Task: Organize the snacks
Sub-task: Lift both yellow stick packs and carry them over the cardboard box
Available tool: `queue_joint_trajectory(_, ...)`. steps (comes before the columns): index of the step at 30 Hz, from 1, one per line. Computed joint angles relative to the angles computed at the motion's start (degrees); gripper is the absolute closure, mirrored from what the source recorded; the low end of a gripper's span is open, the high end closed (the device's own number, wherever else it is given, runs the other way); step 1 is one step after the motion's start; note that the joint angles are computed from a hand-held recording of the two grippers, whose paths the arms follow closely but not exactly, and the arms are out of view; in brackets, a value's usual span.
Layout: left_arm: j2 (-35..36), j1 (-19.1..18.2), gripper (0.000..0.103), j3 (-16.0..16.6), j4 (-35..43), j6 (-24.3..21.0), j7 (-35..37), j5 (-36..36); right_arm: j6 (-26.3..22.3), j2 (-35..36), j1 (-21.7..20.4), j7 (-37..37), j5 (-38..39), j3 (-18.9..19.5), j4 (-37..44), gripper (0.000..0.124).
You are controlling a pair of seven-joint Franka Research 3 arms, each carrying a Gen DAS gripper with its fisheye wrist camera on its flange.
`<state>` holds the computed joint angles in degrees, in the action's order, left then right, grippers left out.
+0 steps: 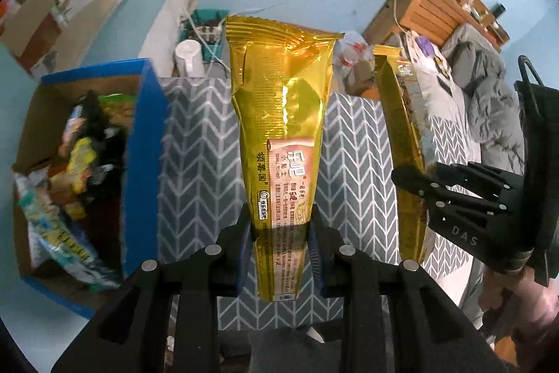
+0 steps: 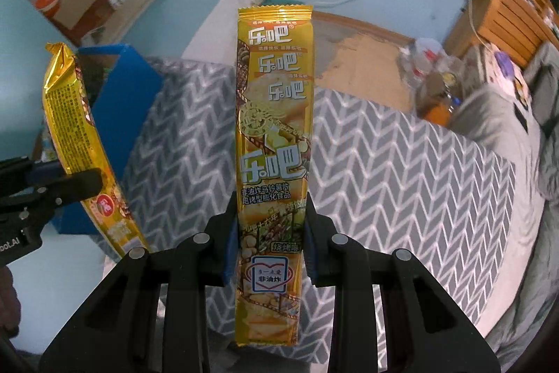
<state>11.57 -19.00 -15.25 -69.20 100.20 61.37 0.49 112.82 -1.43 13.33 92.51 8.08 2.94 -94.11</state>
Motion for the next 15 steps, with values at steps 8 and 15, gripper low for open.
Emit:
queue_joint_trajectory(8,-7.97,3.43,0.074,1.76,-7.93,1.78,-2.17,-2.35,-0.88,5.44,2.08,-2.27,2.39,1.12,8.14,0.095)
queue_joint_trajectory(15,-12.19,5.71,0.074,2.95,-11.0,1.71,-2.43,-2.56,-2.23,10.75,4.22,-3.85,4.66,1.87,16.14,0.095)
